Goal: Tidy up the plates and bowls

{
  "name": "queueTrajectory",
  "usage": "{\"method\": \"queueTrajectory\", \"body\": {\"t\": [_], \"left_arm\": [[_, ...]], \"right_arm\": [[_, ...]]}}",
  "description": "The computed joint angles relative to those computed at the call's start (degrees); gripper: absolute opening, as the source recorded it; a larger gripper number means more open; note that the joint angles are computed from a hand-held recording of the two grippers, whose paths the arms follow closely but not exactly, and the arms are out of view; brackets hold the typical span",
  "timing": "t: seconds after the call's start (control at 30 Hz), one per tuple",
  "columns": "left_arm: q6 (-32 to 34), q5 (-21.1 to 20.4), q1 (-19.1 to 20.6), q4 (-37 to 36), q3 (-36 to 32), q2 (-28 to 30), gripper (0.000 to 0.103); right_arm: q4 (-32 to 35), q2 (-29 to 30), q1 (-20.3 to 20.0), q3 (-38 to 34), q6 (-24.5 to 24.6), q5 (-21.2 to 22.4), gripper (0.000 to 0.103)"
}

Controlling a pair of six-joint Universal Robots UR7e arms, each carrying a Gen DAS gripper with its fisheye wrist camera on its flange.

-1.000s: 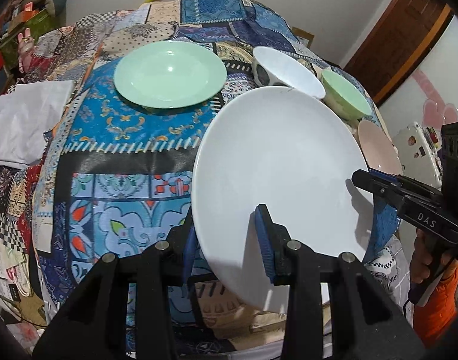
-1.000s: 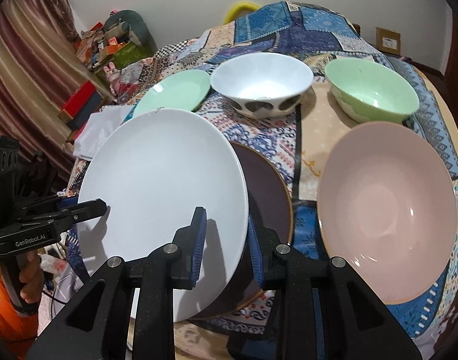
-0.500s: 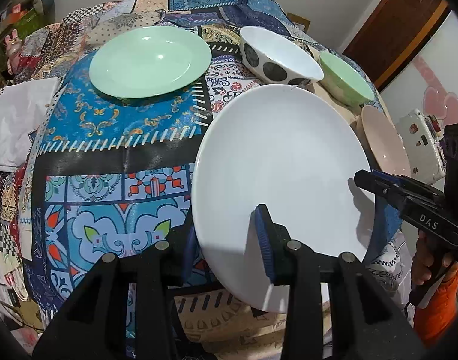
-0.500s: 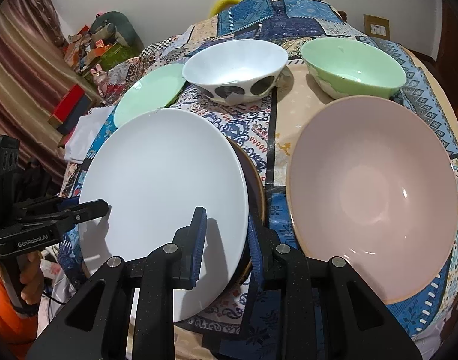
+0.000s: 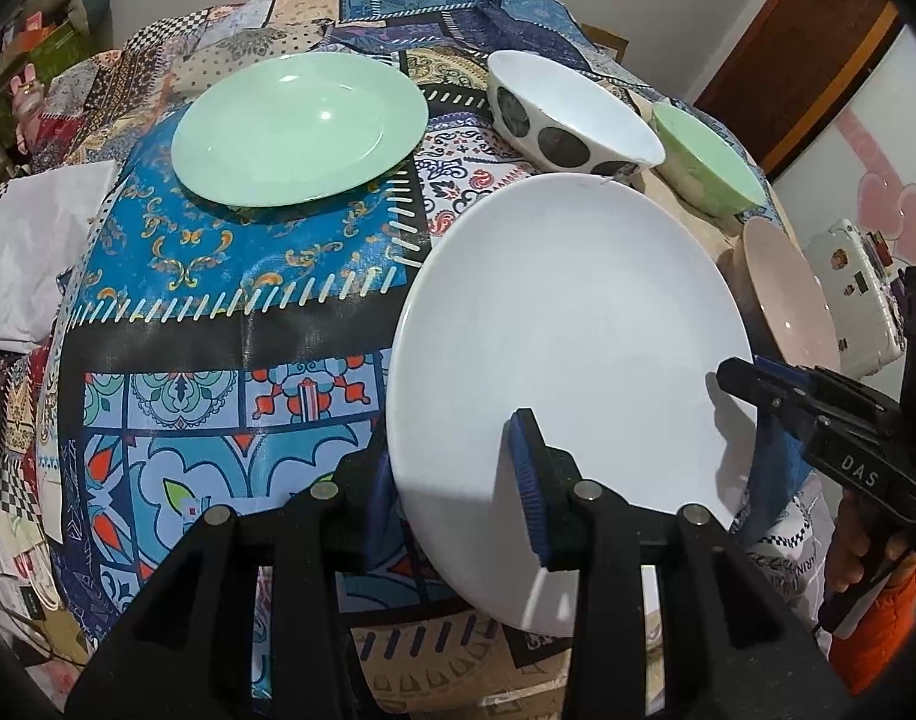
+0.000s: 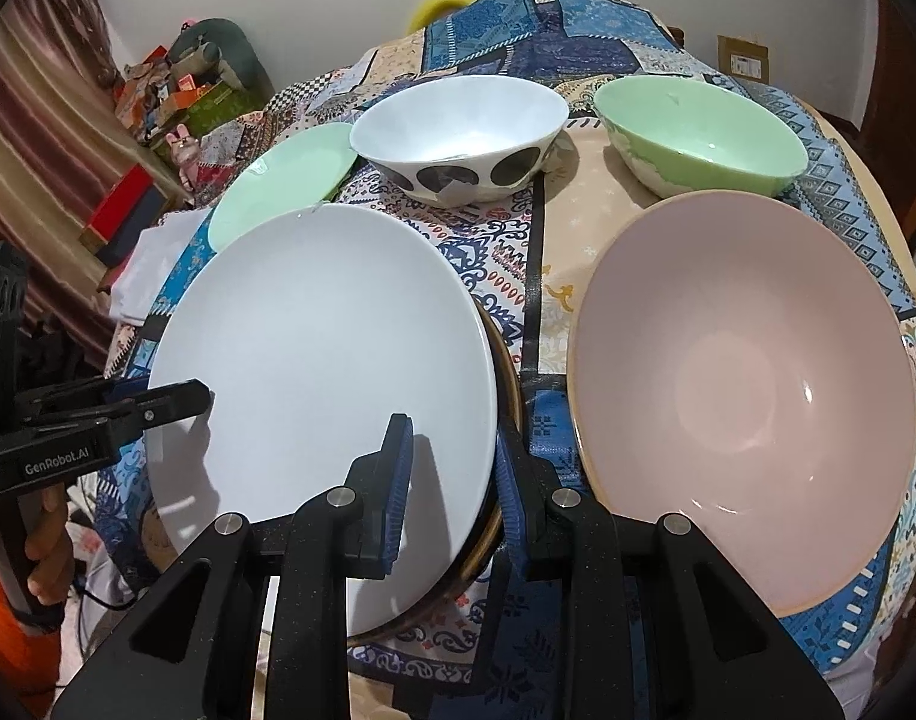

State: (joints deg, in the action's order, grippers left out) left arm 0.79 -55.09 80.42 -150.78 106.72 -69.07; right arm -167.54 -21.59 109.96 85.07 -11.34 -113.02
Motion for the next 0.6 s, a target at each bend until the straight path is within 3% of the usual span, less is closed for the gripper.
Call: {"method": "queueTrajectory", "body": {"t": [0.13, 0.33, 0.5, 0.6], "left_arm": [[-0.45, -0.15, 0.31, 0.27, -0.28, 0.23, 0.037], [-2.81, -3.58, 2.06, 2.98, -1.9, 0.8, 0.037], [-2.98, -3.99, 2.21, 3.31, -2.19, 0.87, 0.037], [-2.8, -3.76, 2.15, 3.64, -2.15, 0.78, 0.036]], "right_arm": [[-0.04, 0.0, 0.01, 0.03, 0.29, -0.14, 0.025], [0.07, -0.01, 0.04, 0.05, 0.21, -0.25, 0.025], [-0.64, -0.19, 0.33, 0.47, -0.58, -1.58, 0.025], [-1.44, -1.07, 0.26, 1.4, -1.17, -0.27, 0.025]]}}
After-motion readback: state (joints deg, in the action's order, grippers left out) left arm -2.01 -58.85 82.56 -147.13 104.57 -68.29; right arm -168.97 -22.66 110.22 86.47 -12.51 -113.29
